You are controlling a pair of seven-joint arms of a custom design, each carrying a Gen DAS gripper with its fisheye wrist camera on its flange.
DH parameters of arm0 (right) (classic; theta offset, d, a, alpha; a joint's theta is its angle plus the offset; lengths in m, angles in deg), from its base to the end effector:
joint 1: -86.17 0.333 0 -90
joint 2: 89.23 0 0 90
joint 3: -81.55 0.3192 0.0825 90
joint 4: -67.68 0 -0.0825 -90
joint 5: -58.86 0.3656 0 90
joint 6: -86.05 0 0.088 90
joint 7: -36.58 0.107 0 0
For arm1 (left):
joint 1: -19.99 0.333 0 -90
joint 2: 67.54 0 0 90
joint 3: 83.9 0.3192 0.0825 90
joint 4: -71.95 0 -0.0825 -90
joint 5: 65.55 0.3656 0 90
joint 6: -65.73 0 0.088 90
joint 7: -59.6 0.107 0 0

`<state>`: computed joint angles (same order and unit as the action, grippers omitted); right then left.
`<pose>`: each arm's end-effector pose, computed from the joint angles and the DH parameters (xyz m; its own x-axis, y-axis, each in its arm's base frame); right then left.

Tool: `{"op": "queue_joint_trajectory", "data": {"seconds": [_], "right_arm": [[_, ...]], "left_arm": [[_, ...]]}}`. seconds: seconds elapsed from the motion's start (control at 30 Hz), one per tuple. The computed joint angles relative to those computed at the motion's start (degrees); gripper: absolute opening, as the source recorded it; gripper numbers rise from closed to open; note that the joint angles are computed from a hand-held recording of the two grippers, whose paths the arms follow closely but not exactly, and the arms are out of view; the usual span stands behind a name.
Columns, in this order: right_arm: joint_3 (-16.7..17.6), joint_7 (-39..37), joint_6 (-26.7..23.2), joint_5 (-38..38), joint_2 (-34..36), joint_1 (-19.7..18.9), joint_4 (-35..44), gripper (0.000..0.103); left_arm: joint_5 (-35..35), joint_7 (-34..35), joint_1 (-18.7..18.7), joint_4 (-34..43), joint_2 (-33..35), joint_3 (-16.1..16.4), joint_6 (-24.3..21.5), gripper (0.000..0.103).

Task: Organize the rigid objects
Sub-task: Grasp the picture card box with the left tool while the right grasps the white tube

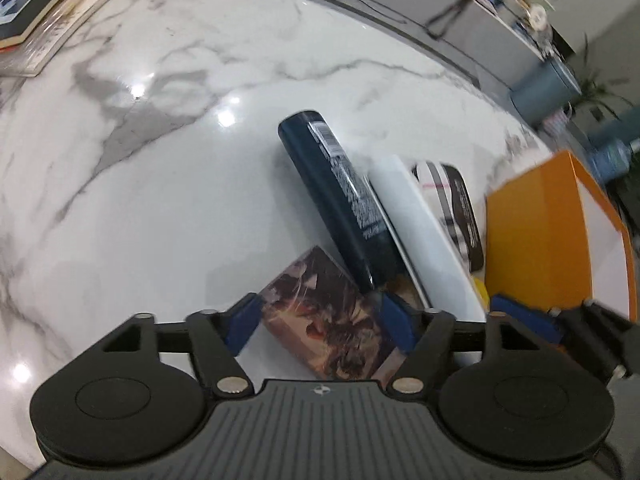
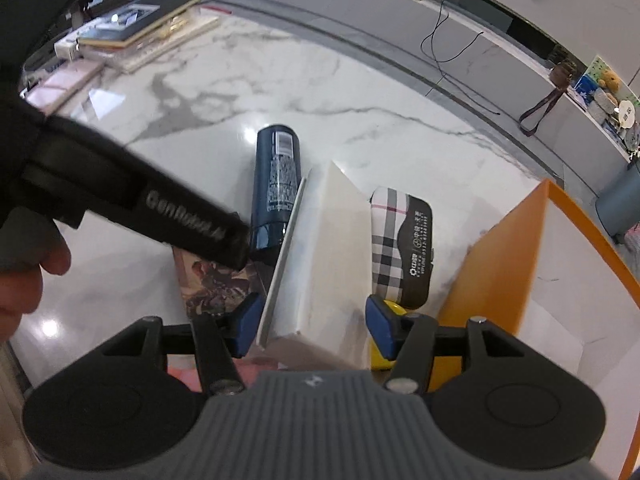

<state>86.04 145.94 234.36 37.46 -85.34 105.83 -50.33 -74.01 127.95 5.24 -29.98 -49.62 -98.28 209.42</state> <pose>0.5301 0.2443 0.4651 0.3061 -0.9391 0.1561 -0.8101 -0.3431 -0.4754 0.5827 -0.3049 0.4442 -0.0533 -0.9408 0.3347 -0.9552 -0.0497 -0.2918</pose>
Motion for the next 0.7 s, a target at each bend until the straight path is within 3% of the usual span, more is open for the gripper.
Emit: {"op": "queue_joint_trajectory", "data": {"seconds": [0.23,0.37,0.6,0.7], "right_arm": [[-0.15,-2.65,0.55,4.53,0.51,-0.72,0.36,0.057],[-0.24,-3.29,0.95,8.12,0.28,-1.20,0.17,0.057],[-0.10,-4.80,2.06,15.41,-0.46,-1.94,-0.77,0.054],[-0.01,-5.62,1.44,18.50,-1.34,-2.22,-1.08,0.049]], "left_arm": [[2.62,-6.64,-1.22,4.40,2.56,1.01,-6.62,0.085],[1.93,-9.00,-1.35,3.72,3.28,1.02,-5.11,0.086],[8.83,-12.10,-3.90,5.84,4.83,2.07,-5.18,0.087],[7.55,-6.57,-2.24,5.05,4.14,0.53,-5.38,0.081]]}}
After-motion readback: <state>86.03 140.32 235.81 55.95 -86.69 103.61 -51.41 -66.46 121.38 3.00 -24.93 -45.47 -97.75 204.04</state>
